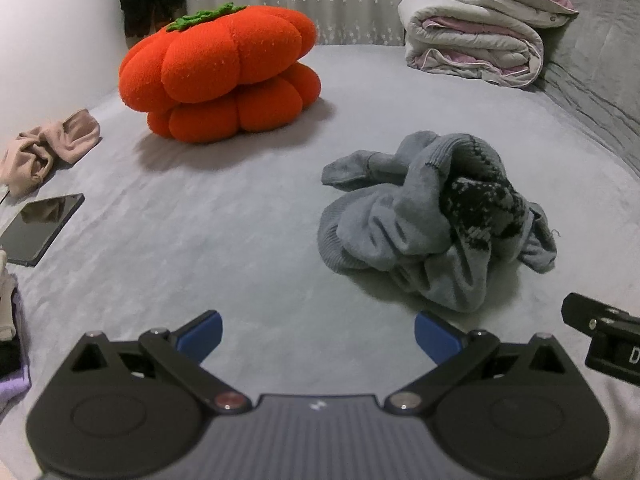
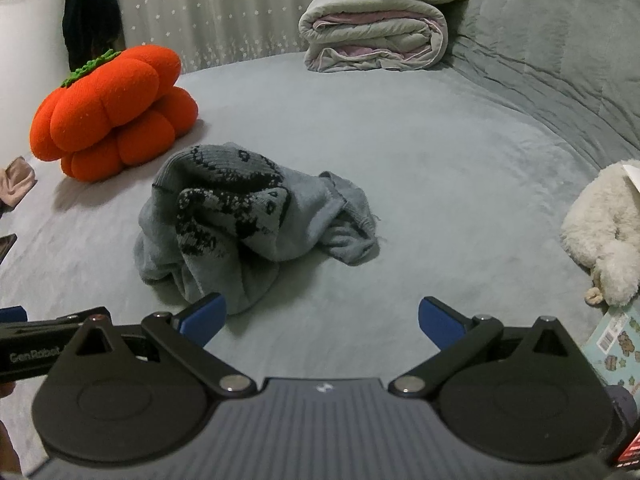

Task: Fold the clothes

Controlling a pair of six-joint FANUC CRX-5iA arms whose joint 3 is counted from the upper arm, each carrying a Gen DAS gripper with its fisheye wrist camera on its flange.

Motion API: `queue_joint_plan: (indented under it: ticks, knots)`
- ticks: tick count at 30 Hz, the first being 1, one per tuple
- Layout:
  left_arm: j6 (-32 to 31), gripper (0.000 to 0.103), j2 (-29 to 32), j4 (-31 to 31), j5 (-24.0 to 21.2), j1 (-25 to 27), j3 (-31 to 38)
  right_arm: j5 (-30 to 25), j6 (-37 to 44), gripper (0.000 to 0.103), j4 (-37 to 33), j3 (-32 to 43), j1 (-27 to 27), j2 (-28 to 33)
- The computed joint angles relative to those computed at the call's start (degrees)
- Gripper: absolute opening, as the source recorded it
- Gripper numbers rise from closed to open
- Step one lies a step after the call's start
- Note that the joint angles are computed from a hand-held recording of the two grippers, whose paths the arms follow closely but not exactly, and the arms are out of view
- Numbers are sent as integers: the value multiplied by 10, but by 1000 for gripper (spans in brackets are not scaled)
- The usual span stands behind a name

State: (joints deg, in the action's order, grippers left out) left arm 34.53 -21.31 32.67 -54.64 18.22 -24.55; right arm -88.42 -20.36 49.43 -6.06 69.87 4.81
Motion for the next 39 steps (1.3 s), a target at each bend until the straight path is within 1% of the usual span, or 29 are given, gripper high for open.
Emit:
queue_joint_plan:
  ticks: [7,11,39]
  knots:
    - [-5,102,-9,-2,27,-3,-10,2,15,103,-11,8,0,1]
    - [-13,102,-10,-2,33,-3,-12,2,20,103,-18,14,-3,3]
    - [-15,102,-5,-11,25,-4,-5,9,27,103,-30,16,-4,1]
